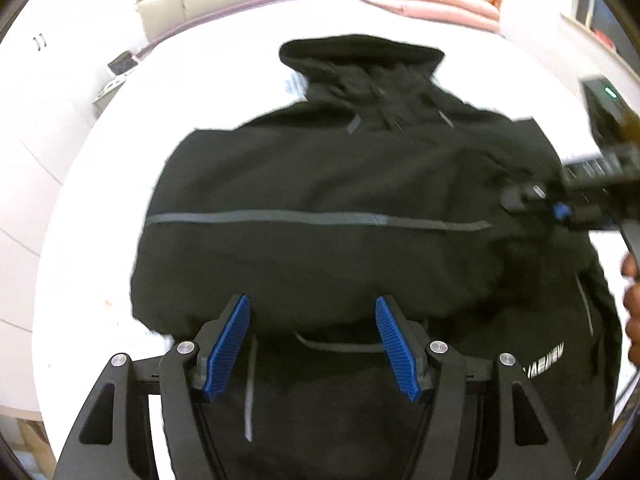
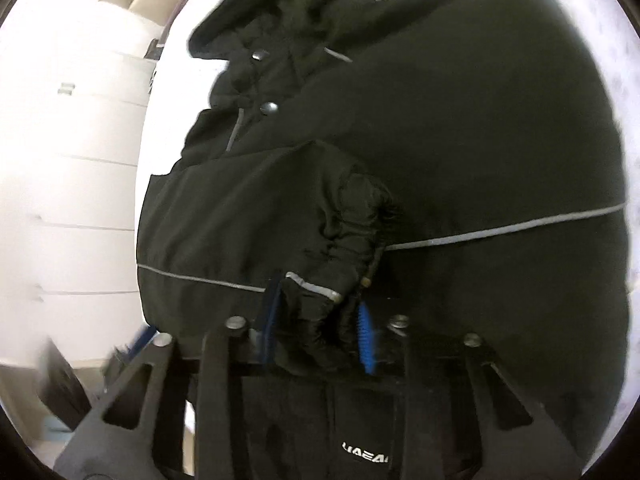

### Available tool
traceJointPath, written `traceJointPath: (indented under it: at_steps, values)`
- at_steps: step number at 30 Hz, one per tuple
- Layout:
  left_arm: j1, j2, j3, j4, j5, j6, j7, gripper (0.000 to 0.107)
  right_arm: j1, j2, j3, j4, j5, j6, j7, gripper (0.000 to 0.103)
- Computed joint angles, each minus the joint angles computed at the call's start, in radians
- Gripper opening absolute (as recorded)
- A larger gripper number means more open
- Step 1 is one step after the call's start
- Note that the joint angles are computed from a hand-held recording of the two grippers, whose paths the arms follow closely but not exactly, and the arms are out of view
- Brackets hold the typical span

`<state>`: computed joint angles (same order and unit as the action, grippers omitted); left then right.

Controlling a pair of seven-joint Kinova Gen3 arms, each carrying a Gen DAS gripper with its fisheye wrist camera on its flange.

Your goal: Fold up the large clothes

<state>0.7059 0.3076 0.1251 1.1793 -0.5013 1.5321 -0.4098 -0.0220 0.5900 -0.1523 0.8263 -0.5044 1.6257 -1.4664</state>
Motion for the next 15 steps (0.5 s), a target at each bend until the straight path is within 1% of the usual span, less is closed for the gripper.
traceJointPath:
  at_steps: [4, 7, 8, 9, 11, 12, 13, 14, 15]
  values:
    - [-0.043, -0.033, -0.013, 0.021, -0.019, -0.054, -0.021, 0.067, -0.008, -0.122, 0.023, 0.022, 0.069, -0.056, 0.075, 0.024]
    - [-0.09, -0.034, -0.014, 0.039, -0.002, -0.115, -0.062, 0.067, -0.009, -0.19, 0.058, 0.029, 0.138, -0.112, 0.111, 0.024]
    - [-0.108, -0.032, -0.014, 0.051, 0.018, -0.141, -0.077, 0.067, -0.015, -0.198, 0.073, 0.025, 0.174, -0.126, 0.114, 0.024]
    - [-0.146, -0.025, -0.007, 0.07, 0.055, -0.179, -0.094, 0.067, -0.017, -0.191, 0.079, 0.016, 0.211, -0.128, 0.11, 0.024]
    - [-0.197, -0.005, -0.014, 0.097, 0.136, -0.223, -0.141, 0.067, -0.011, -0.162, 0.066, 0.016, 0.272, -0.128, 0.088, 0.026]
    - [-0.21, -0.001, -0.017, 0.11, 0.161, -0.242, -0.159, 0.067, -0.03, -0.152, 0.083, 0.041, 0.308, -0.147, 0.094, 0.027]
    - [-0.22, 0.007, -0.021, 0.133, 0.172, -0.268, -0.17, 0.067, -0.068, -0.149, 0.118, 0.085, 0.348, -0.181, 0.112, 0.029]
    - [-0.217, 0.007, -0.026, 0.15, 0.17, -0.287, -0.168, 0.069, -0.097, -0.142, 0.138, 0.113, 0.377, -0.203, 0.114, 0.032]
    - [-0.218, 0.003, -0.029, 0.163, 0.171, -0.304, -0.168, 0.07, -0.115, -0.132, 0.14, 0.147, 0.407, -0.228, 0.104, 0.033]
